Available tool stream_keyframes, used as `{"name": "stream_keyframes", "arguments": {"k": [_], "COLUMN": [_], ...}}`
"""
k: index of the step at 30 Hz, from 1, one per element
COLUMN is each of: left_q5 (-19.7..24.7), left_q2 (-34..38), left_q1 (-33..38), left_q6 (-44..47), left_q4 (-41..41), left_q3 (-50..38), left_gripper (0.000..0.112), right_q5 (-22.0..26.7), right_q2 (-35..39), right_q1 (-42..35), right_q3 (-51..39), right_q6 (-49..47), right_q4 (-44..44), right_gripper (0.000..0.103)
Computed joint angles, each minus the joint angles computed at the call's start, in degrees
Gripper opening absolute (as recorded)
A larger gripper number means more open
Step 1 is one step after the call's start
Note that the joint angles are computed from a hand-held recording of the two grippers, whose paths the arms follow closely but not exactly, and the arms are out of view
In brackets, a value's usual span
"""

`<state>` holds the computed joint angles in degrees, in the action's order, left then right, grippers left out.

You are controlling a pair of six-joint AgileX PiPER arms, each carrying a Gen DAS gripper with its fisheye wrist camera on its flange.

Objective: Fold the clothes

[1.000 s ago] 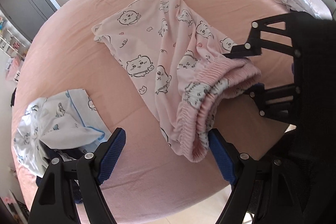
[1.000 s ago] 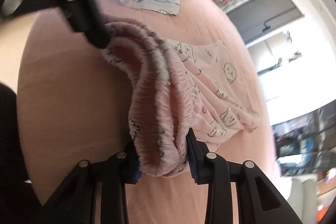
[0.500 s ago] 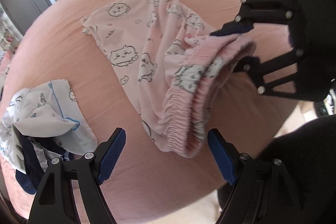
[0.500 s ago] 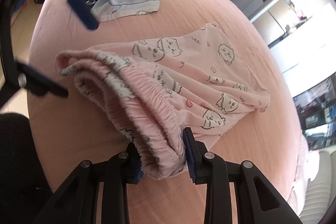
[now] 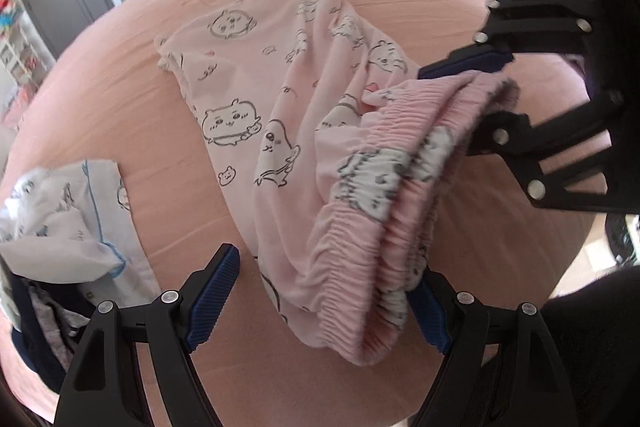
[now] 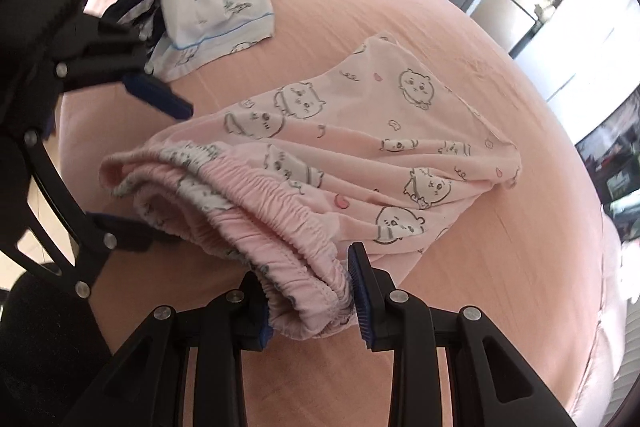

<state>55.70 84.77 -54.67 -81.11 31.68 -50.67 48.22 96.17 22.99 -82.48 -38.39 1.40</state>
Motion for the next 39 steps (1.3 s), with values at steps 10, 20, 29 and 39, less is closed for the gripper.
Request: {"name": "stream_keyframes", "arguments": {"k": [10,20,29,39], "left_q5": [-5.6,-6.8,-2.6,-5.2], "left_q2": [-0.3,-2.5,-8.4,-6.4], "left_q1": [1.0,5.9,4.9,17.6], "left_q6": [-10.0,-6.5,-6.7,7.4], "left_q4": [3.6,4.5,7.1,8.1], "left_q3": [3.5,4.7,4.0,-3.2], "left_gripper": [0.045,0.017,0.015,0.015], "right_q5": [-2.4,1.0,7.2,8.6], "right_q2": [0.8,2.4,3.4,7.7], "right_q1": [-0.8,-4.3,-7.0,-9.5], "right_q3": [3.1,-1.8,-7.6,-17.8], "right_q6": [1.9,0.2,-3.7,-4.0], "right_q4": [5.3,13.7,18.9,22.3], "right_gripper": [0.025,0.025,0.022,0.022]}}
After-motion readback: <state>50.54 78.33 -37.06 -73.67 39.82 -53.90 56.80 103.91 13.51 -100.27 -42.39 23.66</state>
